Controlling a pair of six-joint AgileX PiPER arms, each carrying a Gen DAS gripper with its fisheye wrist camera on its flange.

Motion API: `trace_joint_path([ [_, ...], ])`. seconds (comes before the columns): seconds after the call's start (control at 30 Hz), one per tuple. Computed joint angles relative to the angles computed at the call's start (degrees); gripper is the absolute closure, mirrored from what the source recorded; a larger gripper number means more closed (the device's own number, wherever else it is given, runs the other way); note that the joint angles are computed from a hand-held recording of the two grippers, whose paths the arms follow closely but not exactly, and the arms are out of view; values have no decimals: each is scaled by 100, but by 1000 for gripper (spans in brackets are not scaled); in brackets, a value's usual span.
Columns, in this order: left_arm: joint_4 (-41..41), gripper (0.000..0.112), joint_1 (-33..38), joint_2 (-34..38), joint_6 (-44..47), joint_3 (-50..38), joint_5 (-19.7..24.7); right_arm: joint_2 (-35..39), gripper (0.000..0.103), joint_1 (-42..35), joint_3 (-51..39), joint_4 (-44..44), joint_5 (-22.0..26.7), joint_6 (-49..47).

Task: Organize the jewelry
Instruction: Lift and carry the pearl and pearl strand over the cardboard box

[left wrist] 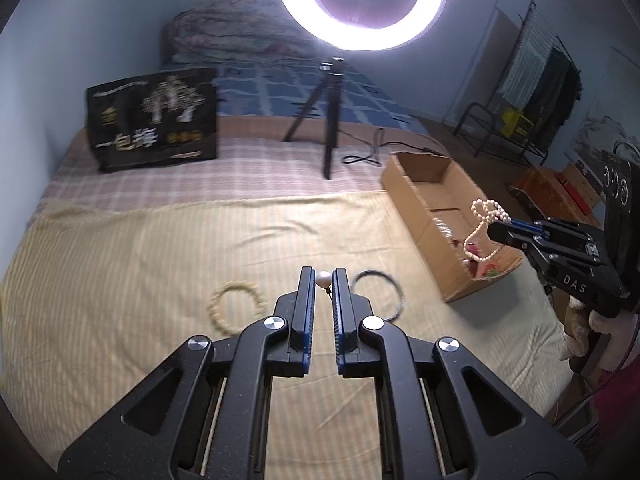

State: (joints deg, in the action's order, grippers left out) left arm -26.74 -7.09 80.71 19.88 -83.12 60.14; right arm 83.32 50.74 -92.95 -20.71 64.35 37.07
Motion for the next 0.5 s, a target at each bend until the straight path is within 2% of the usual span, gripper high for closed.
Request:
trace_joint_path([
  [0.5,772,106,-1945,701,-1179,-782,-507,-985,97,-1461,805,406,-122,-456],
])
